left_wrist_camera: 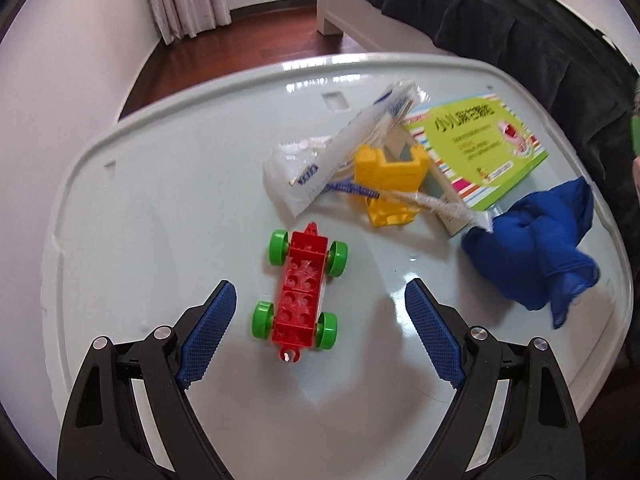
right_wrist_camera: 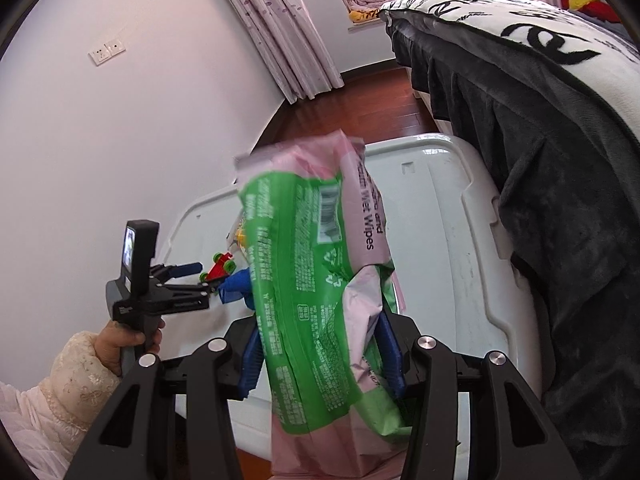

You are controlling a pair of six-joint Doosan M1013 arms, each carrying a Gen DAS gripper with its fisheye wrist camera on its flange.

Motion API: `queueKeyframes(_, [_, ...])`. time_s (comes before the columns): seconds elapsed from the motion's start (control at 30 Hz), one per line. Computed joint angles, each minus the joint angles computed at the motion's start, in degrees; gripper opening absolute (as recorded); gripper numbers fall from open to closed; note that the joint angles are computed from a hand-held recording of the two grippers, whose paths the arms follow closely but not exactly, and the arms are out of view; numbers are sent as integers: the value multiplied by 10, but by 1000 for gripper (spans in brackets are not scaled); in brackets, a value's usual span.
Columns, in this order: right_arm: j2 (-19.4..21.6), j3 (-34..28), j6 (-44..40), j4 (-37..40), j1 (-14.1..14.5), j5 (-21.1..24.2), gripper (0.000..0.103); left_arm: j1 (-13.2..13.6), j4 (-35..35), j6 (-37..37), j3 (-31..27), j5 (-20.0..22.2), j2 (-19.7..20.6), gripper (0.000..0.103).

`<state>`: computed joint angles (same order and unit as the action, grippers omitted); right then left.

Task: Collect trash
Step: 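Lift the wipes pack with the right gripper while the left gripper reaches the red toy car, then grasp the red toy car with the left gripper while the right gripper holds the wipes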

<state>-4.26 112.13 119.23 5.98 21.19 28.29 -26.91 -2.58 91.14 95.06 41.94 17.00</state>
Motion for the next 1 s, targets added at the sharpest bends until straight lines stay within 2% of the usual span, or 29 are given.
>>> queueKeyframes(0.1, [3, -2, -1, 1, 0, 1, 49, 5, -17, 7, -2, 6, 8, 84])
queueKeyframes(0.27, [4, -2, 10, -5, 2, 3, 49, 5, -16, 22, 11, -20, 3, 82])
queueKeyframes(0.33, [4, -1, 12, -8, 3, -1, 48, 7, -24, 39, 15, -26, -1, 58])
queueKeyframes(0.37, [4, -1, 15, -11, 4, -4, 48, 9, -33, 48, 11, -17, 1, 36])
queueKeyframes(0.57, [11, -9, 27, -37, 9, 6, 46, 9, -66, 85, 10, -6, -1, 36])
queueKeyframes(0.67, [12, -10, 37, -42, 8, 9, 46, 4, -49, 77, 16, -15, -6, 36])
queueKeyframes(0.83, [22, -16, 58, -77, 15, 36, 46, 6, -59, 83, 31, -24, -18, 36])
queueKeyframes(1.0, [33, -16, 61, -71, 15, 57, 47, 5, -69, 85, 54, -36, -40, 36])
